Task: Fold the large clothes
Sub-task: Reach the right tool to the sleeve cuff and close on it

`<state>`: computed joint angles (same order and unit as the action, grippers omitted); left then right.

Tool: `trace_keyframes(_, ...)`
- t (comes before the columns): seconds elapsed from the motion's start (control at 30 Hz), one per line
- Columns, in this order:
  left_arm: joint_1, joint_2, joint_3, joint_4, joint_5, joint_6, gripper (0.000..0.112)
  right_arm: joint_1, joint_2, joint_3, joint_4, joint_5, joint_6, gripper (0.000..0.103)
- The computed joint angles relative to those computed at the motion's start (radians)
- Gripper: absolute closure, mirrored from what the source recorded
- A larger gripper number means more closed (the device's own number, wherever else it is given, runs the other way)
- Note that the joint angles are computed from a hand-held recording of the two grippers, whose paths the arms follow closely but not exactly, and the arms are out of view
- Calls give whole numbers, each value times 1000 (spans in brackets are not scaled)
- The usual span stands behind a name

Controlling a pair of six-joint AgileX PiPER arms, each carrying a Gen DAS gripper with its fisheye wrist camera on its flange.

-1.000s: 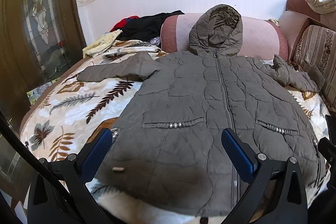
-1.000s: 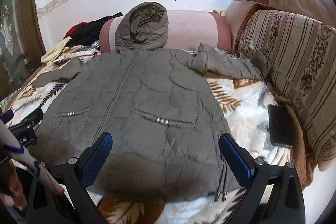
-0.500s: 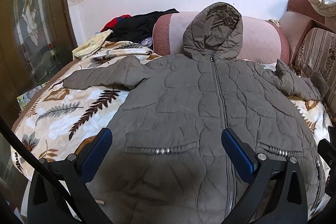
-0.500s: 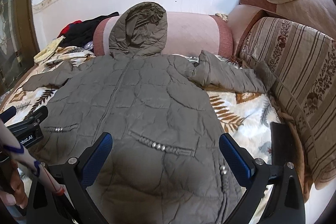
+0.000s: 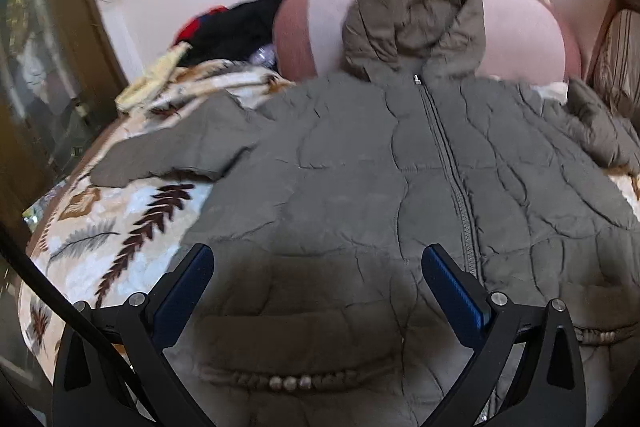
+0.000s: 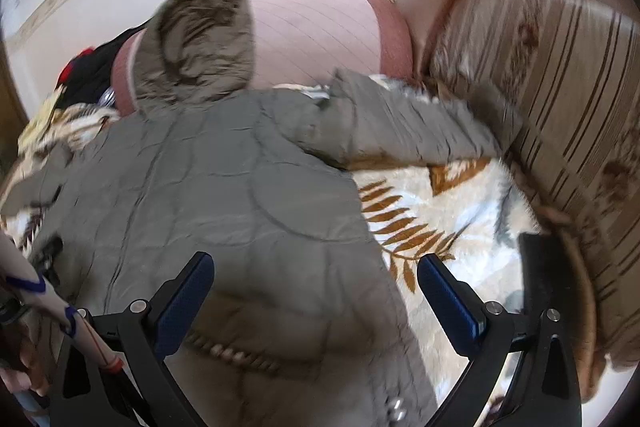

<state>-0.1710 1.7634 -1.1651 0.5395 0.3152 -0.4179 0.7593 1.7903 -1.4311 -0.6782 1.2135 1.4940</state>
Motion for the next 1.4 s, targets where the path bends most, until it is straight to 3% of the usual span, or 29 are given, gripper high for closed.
trace_keyframes(0.13, 27, 55, -85, -138, 34, 128, 9, -137, -96, 125, 26, -84, 8, 0)
trace_keyframes(0.23, 36, 73, -107, -122, 39, 111, 9, -263, -201, 217, 36, -164, 14, 4)
trace_keyframes(0.3, 42, 78, -113, -139, 44, 119, 9, -384, -256, 246, 72, -196, -43, 17)
trace_keyframes(0.47, 38, 82, -107, -141, 36, 128, 9, -618, -272, 211, 93, -195, -204, 24)
trace_keyframes(0.7, 25, 96, -106, -112, 31, 105, 9, -854, -190, 169, 134, -267, -309, 30)
trace_keyframes(0.77, 21, 103, -110, -101, 33, 96, 9, -880, -164, 168, 127, -285, -299, 35)
trace_keyframes(1.07, 13, 135, -134, -98, 42, 94, 9, -940, 2, 85, 24, -309, -259, 36)
trace_keyframes(1.13, 13, 140, -137, -96, 44, 92, 9, -962, 30, 65, 29, -325, -271, 43)
trace_keyframes(1.2, 12, 146, -142, -103, 49, 100, 9, -987, 64, 36, 48, -324, -304, 70)
trace_keyframes(1.27, 11, 150, -144, -100, 51, 99, 9, -999, 71, 30, 59, -330, -319, 84)
trace_keyframes(1.4, 12, 145, -137, -86, 42, 83, 9, -968, -25, 102, -10, -359, -258, 88)
